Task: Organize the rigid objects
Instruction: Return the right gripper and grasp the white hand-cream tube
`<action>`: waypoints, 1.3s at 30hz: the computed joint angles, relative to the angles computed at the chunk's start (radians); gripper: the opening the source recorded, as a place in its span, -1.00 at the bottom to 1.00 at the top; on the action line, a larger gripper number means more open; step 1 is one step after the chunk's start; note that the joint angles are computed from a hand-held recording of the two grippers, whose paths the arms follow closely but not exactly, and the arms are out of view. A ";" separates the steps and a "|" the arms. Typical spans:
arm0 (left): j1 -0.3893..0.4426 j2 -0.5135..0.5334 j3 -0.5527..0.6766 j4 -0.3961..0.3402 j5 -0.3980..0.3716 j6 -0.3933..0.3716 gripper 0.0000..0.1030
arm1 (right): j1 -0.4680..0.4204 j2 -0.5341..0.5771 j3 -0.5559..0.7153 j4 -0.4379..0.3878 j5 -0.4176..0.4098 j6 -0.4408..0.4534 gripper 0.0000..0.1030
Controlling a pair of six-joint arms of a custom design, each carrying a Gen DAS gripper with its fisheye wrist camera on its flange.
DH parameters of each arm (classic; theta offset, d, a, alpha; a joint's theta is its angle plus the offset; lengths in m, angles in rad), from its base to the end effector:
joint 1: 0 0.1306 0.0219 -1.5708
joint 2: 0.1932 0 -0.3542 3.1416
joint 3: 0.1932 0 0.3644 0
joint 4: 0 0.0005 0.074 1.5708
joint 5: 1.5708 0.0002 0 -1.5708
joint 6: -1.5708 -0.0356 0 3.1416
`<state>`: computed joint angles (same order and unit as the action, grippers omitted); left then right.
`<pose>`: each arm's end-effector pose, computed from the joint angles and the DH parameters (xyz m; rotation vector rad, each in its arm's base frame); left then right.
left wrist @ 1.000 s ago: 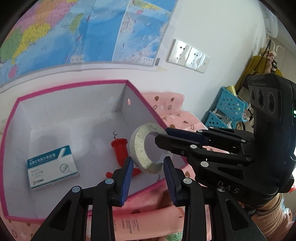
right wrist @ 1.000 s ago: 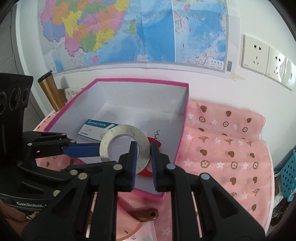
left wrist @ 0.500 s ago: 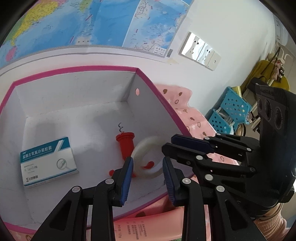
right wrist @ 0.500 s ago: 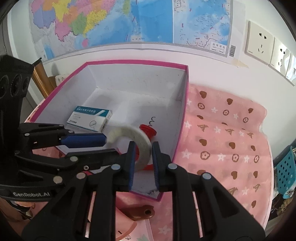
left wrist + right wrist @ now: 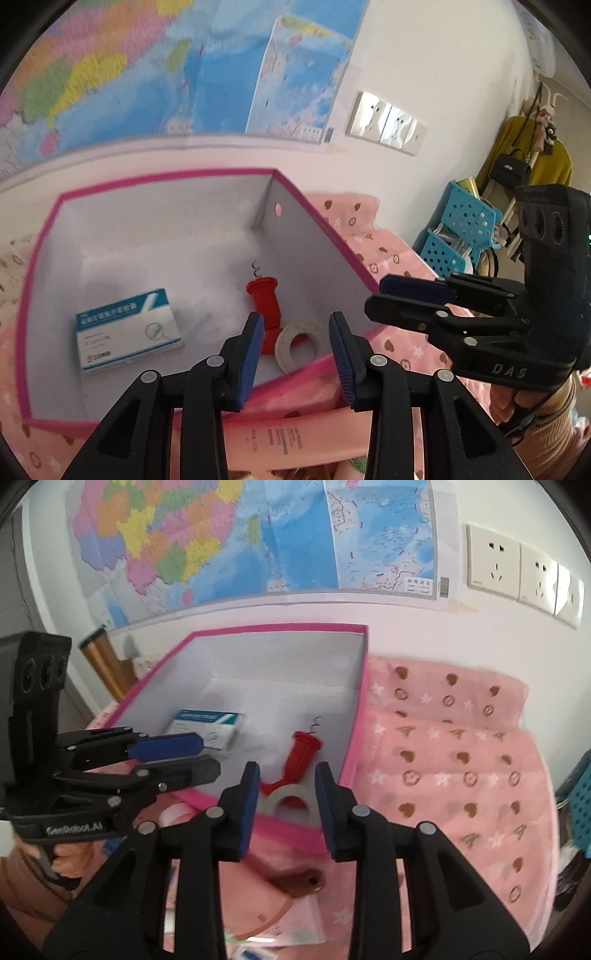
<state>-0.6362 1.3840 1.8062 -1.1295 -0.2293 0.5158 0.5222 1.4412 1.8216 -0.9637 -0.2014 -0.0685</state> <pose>0.3577 -0.2547 0.5633 0.0164 2.2801 -0.3515 0.4071 0.2419 0.5592 -0.6087 2.1077 0.5549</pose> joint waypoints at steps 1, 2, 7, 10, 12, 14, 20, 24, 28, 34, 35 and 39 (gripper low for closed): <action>-0.008 -0.007 -0.004 0.003 -0.015 -0.004 -0.25 | -0.001 -0.016 -0.020 0.012 -0.011 -0.007 -0.32; -0.021 -0.017 -0.010 0.004 -0.040 -0.008 -0.21 | -0.001 -0.035 -0.043 0.026 -0.016 -0.012 -0.29; -0.071 -0.067 -0.049 0.008 -0.134 -0.015 -0.12 | -0.001 -0.119 -0.149 0.069 -0.047 -0.032 -0.25; -0.093 -0.103 -0.086 0.012 -0.155 -0.004 -0.11 | -0.009 -0.160 -0.206 0.079 -0.080 -0.040 -0.25; -0.110 -0.124 -0.112 0.014 -0.159 0.004 -0.11 | -0.014 -0.191 -0.250 0.085 -0.084 -0.051 -0.24; -0.132 -0.144 -0.141 0.013 -0.158 0.015 -0.11 | -0.021 -0.218 -0.290 0.087 -0.099 -0.063 -0.23; -0.208 -0.170 -0.206 0.000 -0.130 0.061 -0.10 | -0.027 -0.277 -0.409 0.034 -0.125 -0.062 -0.21; -0.251 -0.166 -0.232 -0.003 -0.093 0.077 -0.10 | -0.027 -0.297 -0.469 0.002 -0.149 -0.064 -0.22; -0.282 -0.160 -0.250 0.005 -0.061 0.087 -0.10 | -0.030 -0.312 -0.507 -0.019 -0.166 -0.075 -0.21; -0.302 -0.152 -0.263 0.000 -0.036 0.092 -0.10 | 0.003 -0.322 -0.530 -0.032 -0.168 -0.081 -0.21; -0.304 -0.154 -0.267 0.002 -0.036 0.097 -0.10 | 0.015 -0.319 -0.530 -0.037 -0.160 -0.082 -0.21; -0.315 -0.166 -0.283 0.006 -0.041 0.109 -0.10 | 0.051 -0.314 -0.530 -0.039 -0.111 -0.087 -0.21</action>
<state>-0.9514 1.2183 1.5231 -1.1233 -0.2703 0.6248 0.5729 1.1274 1.2911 -1.0031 -0.3125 -0.1559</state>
